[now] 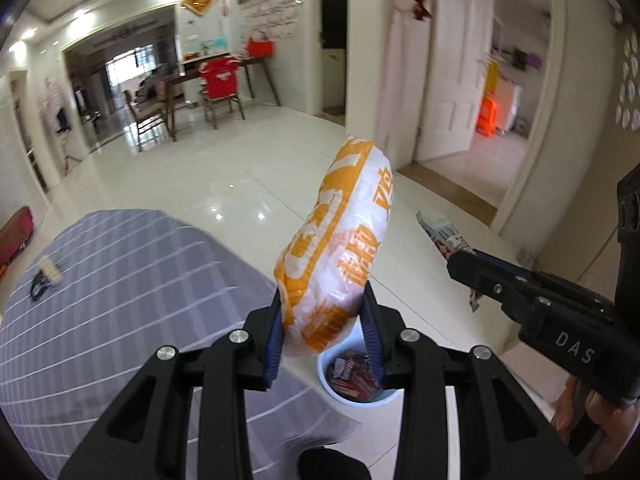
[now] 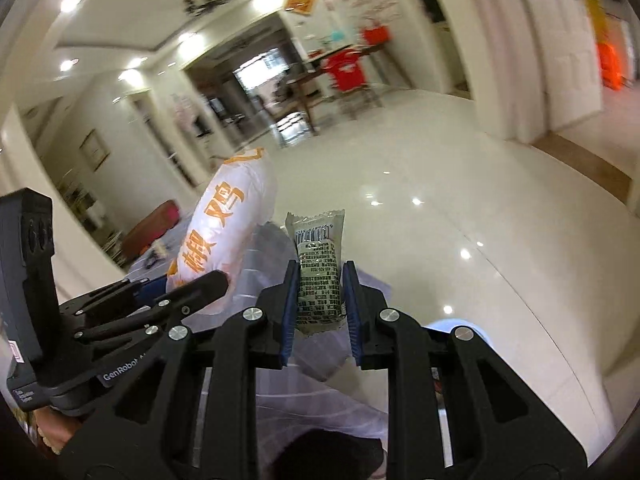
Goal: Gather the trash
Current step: 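Carry the bread bag toward the bin while the right grasps the pale green packet, then open the right gripper over the bin, then open the left to drop the bread bag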
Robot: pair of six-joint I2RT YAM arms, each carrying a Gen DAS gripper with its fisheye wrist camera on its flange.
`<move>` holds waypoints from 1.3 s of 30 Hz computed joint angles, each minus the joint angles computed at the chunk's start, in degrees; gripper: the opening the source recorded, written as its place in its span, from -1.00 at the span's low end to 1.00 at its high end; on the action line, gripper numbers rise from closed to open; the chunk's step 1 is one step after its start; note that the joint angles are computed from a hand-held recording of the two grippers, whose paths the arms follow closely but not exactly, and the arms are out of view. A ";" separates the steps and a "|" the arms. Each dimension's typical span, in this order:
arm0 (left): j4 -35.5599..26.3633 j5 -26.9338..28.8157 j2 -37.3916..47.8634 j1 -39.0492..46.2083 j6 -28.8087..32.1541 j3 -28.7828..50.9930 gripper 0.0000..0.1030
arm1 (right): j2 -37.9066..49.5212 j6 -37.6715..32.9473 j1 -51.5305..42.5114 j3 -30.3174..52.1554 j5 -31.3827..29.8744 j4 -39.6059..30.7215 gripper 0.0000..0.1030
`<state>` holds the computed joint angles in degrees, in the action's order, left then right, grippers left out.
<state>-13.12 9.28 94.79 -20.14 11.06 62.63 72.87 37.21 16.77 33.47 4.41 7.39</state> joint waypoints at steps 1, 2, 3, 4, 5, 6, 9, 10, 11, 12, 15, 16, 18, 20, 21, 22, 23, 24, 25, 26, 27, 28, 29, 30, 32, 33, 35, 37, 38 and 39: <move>0.15 -0.59 1.22 -1.16 -0.20 0.50 -0.33 | -0.26 0.21 -0.88 -1.19 -0.30 0.54 -0.57; 0.57 -1.71 2.66 -2.70 -0.72 1.00 -0.33 | -0.55 0.23 -1.72 -2.12 -0.66 0.87 -0.57; 0.75 -2.47 3.63 -3.51 -0.84 1.38 -0.33 | -0.99 0.04 -2.76 -2.86 -1.36 0.96 -0.57; 0.67 -2.98 4.68 -4.15 -0.94 2.06 -0.33 | -0.69 0.25 -3.60 -3.70 -1.87 1.82 -0.57; 0.73 -3.25 5.96 -4.85 -1.17 2.71 -0.33 | -0.41 0.23 -4.32 -4.17 -2.23 2.43 -0.57; 0.53 -3.70 6.74 -5.43 -1.38 3.44 -0.33 | 0.00 0.26 -4.93 -4.64 -2.61 3.07 -0.57; 0.34 -5.36 9.23 -6.74 -1.37 5.24 -0.33 | 0.02 0.42 -6.43 -5.65 -3.40 3.72 -0.53; -0.14 -5.53 10.43 -6.94 -1.14 6.25 -0.33 | 1.31 0.73 -6.90 -5.67 -3.25 4.54 -0.52; -0.65 -5.63 11.18 -7.08 -1.17 7.15 -0.32 | 4.72 1.23 -7.01 -4.51 -3.04 6.37 -0.51; -1.34 -5.74 12.42 -7.24 -1.21 8.44 -0.32 | 6.35 1.71 -7.63 -4.52 -3.44 7.52 -0.32; -2.39 -5.45 14.59 -6.24 -0.41 10.55 -0.32 | 9.18 3.61 -7.93 -4.76 -2.46 9.67 0.22; -3.24 -5.50 15.61 -6.37 -0.41 12.03 -0.32 | 10.13 4.16 -8.40 -4.96 -3.14 10.22 0.22; -4.40 -5.96 17.67 -7.04 -0.43 14.96 -0.31 | 10.48 5.11 -8.58 -5.22 -3.46 10.43 0.22; -5.69 -5.94 19.53 -7.31 -0.41 17.64 -0.31 | 9.96 4.80 -8.98 -5.66 -3.61 10.22 0.22; -5.86 -5.95 20.00 -7.41 -0.53 18.08 -0.31 | 9.64 4.81 -9.10 -5.74 -3.64 10.05 0.22; -5.93 -6.04 20.28 -7.77 -0.81 18.30 -0.31 | 9.02 4.73 -9.32 -6.21 -3.84 9.99 0.22; -6.10 -6.07 20.74 -7.95 -0.91 18.71 -0.30 | 8.45 4.84 -9.13 -6.41 -3.61 9.68 0.22; -6.02 -6.16 20.83 -8.20 -1.02 18.59 -0.30 | 8.19 5.03 -8.80 -6.55 -3.22 9.59 0.22; -5.88 -6.15 20.90 -8.37 -1.03 18.42 -0.30 | 7.89 4.93 -9.04 -6.55 -3.32 9.50 0.22; -6.75 -6.38 21.81 -8.74 -1.14 20.09 -0.30 | 7.48 4.84 -9.31 -6.68 -3.46 9.55 0.22; -6.82 -6.43 22.02 -8.90 -1.05 20.33 -0.30 | 7.57 4.79 -9.43 -6.73 -3.45 9.79 0.22; -6.92 -6.48 22.28 -9.08 -0.96 20.60 -0.30 | 7.02 4.81 -9.38 -6.95 -3.20 9.67 0.22; -7.05 -6.36 22.56 -8.83 -0.66 20.97 -0.30 | 6.54 4.86 -9.38 -7.42 -3.05 9.91 0.22; -7.13 -6.38 22.80 -8.90 -0.68 21.26 -0.30 | 6.28 4.93 -9.38 -7.58 -2.96 10.03 0.22; -7.17 -6.41 23.28 -9.14 -0.65 21.64 -0.30 | 5.04 4.91 -9.54 -8.49 -2.51 10.26 0.22; -6.60 -6.64 23.30 -9.44 -0.81 21.14 -0.30 | 4.50 4.95 -9.64 -8.99 -2.26 10.48 0.22; -6.72 -6.45 24.06 -9.66 -1.01 21.87 -0.29 | 3.17 5.34 -9.62 -10.67 -1.35 11.65 0.22; -6.42 -6.42 24.72 -10.12 -1.11 22.21 -0.27 | 1.86 6.11 -8.95 -11.81 0.49 12.39 0.24; -6.81 -6.34 25.35 -10.40 -1.17 23.20 -0.26 | 1.06 6.50 -8.60 -12.35 1.58 12.61 0.25; -6.78 -6.19 25.45 -10.52 -1.15 23.25 -0.26 | 0.42 6.81 -8.42 -12.71 2.34 12.57 0.26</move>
<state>-19.90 3.09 120.24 -30.67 9.90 85.88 73.29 44.01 8.36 20.75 6.74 19.95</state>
